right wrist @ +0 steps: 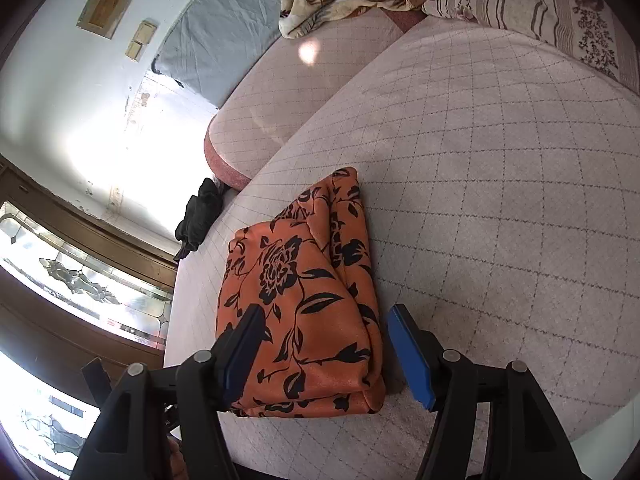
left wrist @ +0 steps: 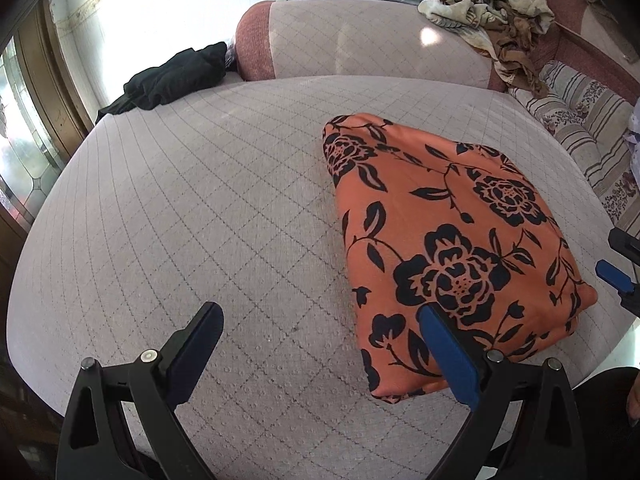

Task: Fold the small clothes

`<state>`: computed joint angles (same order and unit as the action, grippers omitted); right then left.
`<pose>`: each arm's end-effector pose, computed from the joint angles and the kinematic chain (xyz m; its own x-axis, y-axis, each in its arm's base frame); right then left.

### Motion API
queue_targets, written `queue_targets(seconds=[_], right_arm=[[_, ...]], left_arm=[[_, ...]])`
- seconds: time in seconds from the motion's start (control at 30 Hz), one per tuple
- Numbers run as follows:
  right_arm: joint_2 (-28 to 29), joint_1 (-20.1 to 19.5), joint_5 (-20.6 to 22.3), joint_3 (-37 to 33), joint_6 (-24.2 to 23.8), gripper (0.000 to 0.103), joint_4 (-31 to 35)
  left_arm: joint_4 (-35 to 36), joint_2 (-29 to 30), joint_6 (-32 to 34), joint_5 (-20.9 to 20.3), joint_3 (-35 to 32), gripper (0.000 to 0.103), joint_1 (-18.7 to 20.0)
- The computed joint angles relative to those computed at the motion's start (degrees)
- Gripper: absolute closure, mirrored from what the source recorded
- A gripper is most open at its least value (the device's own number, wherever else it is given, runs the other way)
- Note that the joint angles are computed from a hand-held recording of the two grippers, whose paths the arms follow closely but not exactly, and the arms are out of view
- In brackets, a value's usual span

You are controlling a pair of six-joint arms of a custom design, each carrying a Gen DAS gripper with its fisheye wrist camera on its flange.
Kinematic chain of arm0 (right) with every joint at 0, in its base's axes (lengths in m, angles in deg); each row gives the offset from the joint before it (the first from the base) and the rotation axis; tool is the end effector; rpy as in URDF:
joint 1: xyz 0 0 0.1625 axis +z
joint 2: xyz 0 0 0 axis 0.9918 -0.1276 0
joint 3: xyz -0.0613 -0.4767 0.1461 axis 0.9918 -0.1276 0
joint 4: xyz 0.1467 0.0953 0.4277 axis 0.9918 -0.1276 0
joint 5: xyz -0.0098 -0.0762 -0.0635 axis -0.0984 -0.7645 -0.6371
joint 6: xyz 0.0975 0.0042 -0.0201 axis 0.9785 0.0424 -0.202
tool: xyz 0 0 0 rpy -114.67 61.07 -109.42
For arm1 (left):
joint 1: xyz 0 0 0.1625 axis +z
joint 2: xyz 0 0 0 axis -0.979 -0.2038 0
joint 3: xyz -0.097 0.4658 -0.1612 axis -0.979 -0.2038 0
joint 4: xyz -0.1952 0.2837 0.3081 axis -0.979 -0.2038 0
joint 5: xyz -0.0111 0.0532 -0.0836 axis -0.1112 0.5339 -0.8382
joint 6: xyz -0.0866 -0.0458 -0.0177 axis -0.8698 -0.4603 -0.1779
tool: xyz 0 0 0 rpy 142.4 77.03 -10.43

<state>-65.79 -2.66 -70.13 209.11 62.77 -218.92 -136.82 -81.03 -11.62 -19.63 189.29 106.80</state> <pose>0.0441 -0.5654 0.3637 -0.9978 0.0631 -0.0199 0.0626 0.8038 -0.5915 -0.3248 -0.4171 0.1071 -0.6695 -0.0308 -0.7421 0.3866 0.8387 -0.3836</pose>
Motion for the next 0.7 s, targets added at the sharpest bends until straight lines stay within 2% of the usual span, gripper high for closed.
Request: queue_targets(seconds=[0.1, 0.23, 0.3, 0.37, 0.43, 0.53, 0.57, 0.63, 0.7], right_arm=[[0.8, 0.0, -0.5, -0.7, 0.8, 0.035, 1.0], [2.3, 0.9, -2.3, -0.9, 0.1, 0.035, -1.8], [3.5, 2.4, -6.2, -0.8, -1.7, 0.036, -6.4], [4.9, 3.5, -8.5, -1.2, -3.5, 0.040, -9.2], [6.2, 4.3, -9.7, -2.1, -4.9, 0.052, -10.3], [8.3, 5.7, -11.2, -3.3, -7.1, 0.062, -11.8], [8.8, 6.1, -11.2, -3.7, -7.9, 0.063, -11.7], [10.2, 7.0, -12.6, -4.7, -9.1, 0.063, -10.3], [11.9, 7.5, -15.6, -7.1, -7.9, 0.063, -2.9]], left_arm=[[0.0, 0.1, 1.1, -1.0, -0.7, 0.004, 1.5], [-4.1, 0.9, 6.3, 1.0, -0.9, 0.004, 2.4], [-9.3, 1.4, 11.0, 1.6, -0.8, 0.004, 3.2], [-16.6, 2.0, 16.7, 0.4, -0.7, 0.004, 4.7], [-25.0, 2.8, 22.4, -1.8, -0.2, 0.004, 6.3], [-34.1, 4.3, 28.3, -3.9, 0.9, 0.004, 7.7], [-35.3, 4.8, 29.4, -4.9, 0.9, 0.004, 8.2], [-32.5, 5.7, 29.2, -6.9, -0.1, 0.004, 9.4], [-33.5, 5.7, 29.5, -8.9, 0.0, 0.004, 10.3]])
